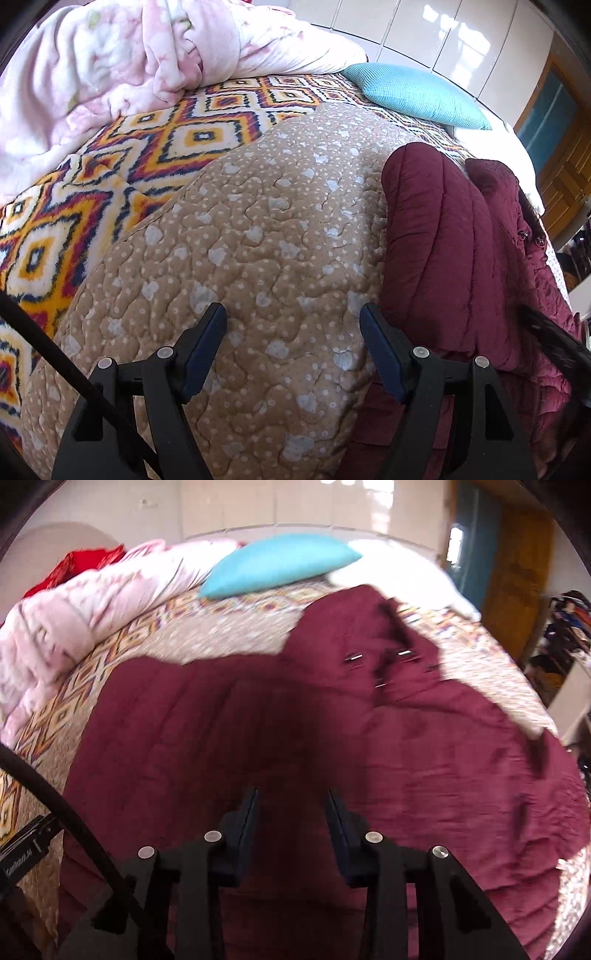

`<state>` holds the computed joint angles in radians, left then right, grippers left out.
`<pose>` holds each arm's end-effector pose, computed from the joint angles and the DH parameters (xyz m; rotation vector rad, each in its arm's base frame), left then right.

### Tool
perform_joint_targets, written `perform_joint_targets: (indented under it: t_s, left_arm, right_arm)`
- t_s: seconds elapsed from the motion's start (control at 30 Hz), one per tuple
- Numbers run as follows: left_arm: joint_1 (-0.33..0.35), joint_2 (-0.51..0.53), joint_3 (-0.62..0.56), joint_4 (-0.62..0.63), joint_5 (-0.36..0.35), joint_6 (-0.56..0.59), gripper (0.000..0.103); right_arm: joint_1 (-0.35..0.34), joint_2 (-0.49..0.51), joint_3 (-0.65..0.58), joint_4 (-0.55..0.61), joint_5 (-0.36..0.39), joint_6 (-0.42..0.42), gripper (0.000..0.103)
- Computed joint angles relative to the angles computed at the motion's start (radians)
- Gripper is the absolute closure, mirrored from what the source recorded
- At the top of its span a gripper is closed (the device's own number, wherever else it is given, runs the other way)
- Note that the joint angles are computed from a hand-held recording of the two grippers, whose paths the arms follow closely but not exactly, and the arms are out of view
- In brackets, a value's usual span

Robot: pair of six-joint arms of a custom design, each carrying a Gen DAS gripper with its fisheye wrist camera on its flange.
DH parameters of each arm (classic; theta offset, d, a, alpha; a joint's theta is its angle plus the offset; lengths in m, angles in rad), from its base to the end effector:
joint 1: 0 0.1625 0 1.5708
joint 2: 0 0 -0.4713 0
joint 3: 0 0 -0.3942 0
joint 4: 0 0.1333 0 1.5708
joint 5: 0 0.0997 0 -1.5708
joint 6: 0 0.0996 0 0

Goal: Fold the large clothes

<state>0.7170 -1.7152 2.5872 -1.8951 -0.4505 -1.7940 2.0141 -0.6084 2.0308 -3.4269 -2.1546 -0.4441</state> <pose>-0.0406 -0.3312 0.2381 -0.6260 2.0549 -1.1413 0.3155 -0.4816 0.0085 0.9261 -2.3348 0.5519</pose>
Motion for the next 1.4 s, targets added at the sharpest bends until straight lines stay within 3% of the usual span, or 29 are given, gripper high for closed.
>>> perform_joint_targets:
  t_s: [0.13,0.23,0.3,0.47,0.53,0.63,0.77,0.93,1.03,1.13,1.23,1.33,1.4]
  left_arm:
    - [0.001,0.001,0.0,-0.001,0.001,0.001,0.03]
    - [-0.006,-0.006,0.002,0.008,0.002,-0.009,0.03]
    - [-0.023,-0.016,-0.01,0.082,0.005,-0.061,0.03]
    - [-0.136,-0.024,-0.079,0.434,0.001,-0.305,0.03]
    - [-0.202,-0.023,-0.097,0.511,-0.014,-0.345,0.03]
    - [-0.295,-0.015,-0.098,0.534,-0.045,-0.338,0.03]
    - [-0.399,0.037,-0.084,0.463,-0.157,-0.259,0.03]
    - [-0.529,0.147,-0.09,0.399,-0.296,-0.286,0.03]
    - [-0.6,0.243,-0.114,0.372,-0.362,-0.373,0.03]
    - [-0.67,0.355,-0.119,0.34,-0.412,-0.562,0.03]
    - [-0.717,0.489,-0.109,0.257,-0.488,-0.728,0.03]
    - [-0.695,0.613,-0.114,0.117,-0.568,-0.706,0.03]
    - [-0.677,0.682,-0.167,0.167,-0.595,-0.661,0.03]
  right_arm:
    - [0.008,0.085,-0.048,-0.045,-0.069,-0.044,0.059]
    - [0.015,0.066,-0.048,-0.025,-0.104,-0.107,0.046]
    - [0.004,0.024,-0.023,-0.014,-0.097,-0.085,0.045]
    - [-0.085,-0.082,0.037,-0.021,-0.168,-0.031,0.045]
    - [-0.135,-0.136,0.073,-0.057,-0.184,-0.026,0.036]
    - [-0.211,-0.252,0.133,-0.038,-0.22,0.067,0.034]
    - [-0.335,-0.481,0.265,-0.018,-0.094,0.109,0.035]
    - [-0.496,-0.72,0.364,0.009,0.106,0.079,0.035]
    - [-0.589,-0.816,0.384,0.054,0.236,0.075,0.034]
    - [-0.668,-0.877,0.401,0.097,0.354,0.067,0.034]
    - [-0.704,-0.874,0.396,0.115,0.4,0.056,0.034]
    - [-0.742,-0.883,0.389,0.175,0.466,0.062,0.034]
    - [-0.752,-0.884,0.386,0.193,0.488,0.051,0.034]
